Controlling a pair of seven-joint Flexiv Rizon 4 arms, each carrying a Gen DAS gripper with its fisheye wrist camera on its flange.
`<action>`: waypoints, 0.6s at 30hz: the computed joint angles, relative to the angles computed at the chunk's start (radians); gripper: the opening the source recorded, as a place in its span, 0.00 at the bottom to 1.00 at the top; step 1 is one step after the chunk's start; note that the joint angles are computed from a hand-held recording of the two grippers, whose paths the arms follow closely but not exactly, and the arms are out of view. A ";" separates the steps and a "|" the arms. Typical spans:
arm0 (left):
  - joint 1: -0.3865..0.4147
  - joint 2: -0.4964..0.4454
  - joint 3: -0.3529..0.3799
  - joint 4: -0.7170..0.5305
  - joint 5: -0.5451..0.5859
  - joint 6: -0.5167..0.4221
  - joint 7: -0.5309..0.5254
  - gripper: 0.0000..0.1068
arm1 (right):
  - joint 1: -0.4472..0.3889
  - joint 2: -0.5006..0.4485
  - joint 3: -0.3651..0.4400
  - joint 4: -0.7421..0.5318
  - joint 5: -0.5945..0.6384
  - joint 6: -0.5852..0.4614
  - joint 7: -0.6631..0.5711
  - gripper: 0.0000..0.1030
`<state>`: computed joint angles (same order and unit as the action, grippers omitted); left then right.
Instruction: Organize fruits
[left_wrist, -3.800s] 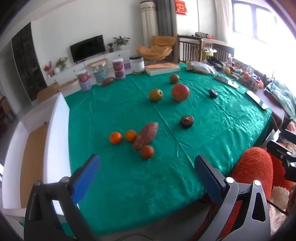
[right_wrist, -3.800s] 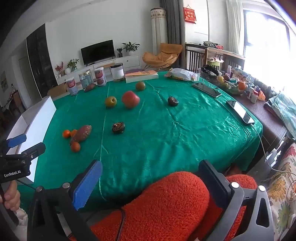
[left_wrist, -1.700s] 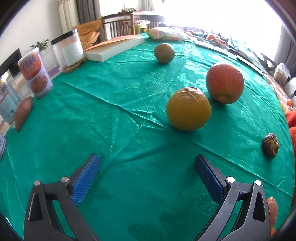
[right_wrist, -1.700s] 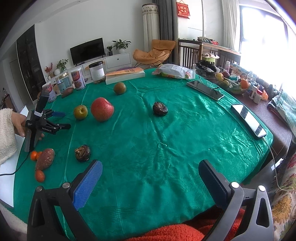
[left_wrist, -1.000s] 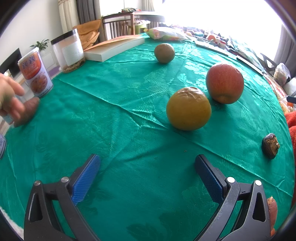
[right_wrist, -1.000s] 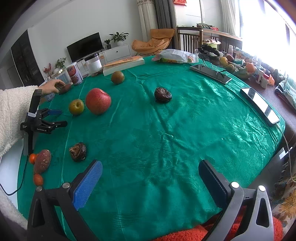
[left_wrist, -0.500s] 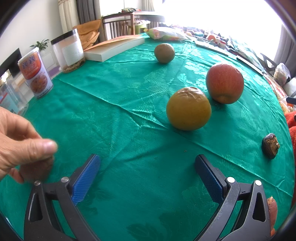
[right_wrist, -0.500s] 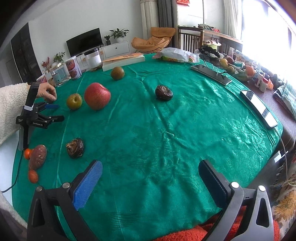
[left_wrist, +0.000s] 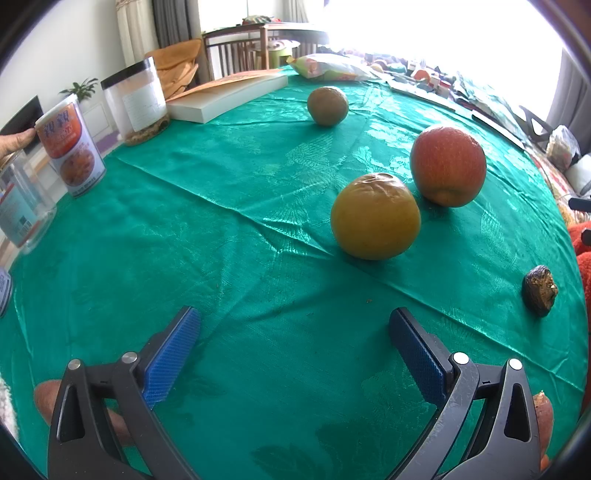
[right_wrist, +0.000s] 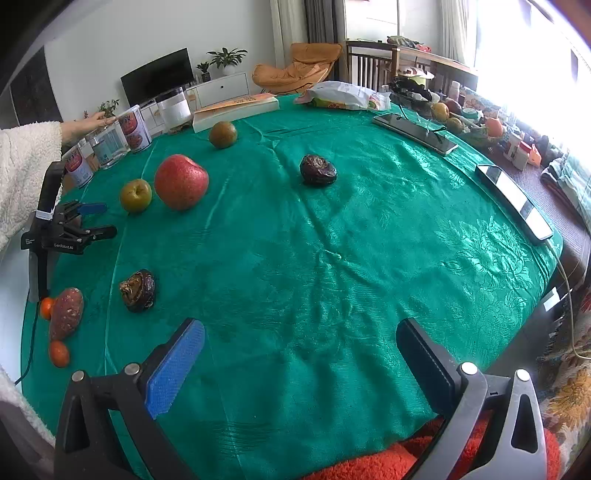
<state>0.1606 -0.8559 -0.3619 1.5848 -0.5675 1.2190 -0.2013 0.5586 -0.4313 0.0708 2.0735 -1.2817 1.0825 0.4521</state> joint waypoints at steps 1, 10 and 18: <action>0.000 0.000 0.000 0.000 0.000 0.000 0.000 0.96 | 0.000 -0.001 0.003 -0.002 0.012 -0.005 -0.010 1.00; 0.001 0.000 -0.001 0.000 0.002 0.000 -0.001 0.96 | 0.017 -0.006 0.001 -0.012 0.040 -0.027 -0.040 1.00; 0.001 -0.001 -0.001 -0.002 0.002 0.000 -0.002 0.96 | 0.013 -0.003 -0.005 -0.006 0.009 -0.001 -0.012 1.00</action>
<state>0.1613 -0.8573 -0.3631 1.5830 -0.5651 1.2190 -0.2034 0.5712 -0.4340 0.0661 2.0676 -1.2726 1.0816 0.4406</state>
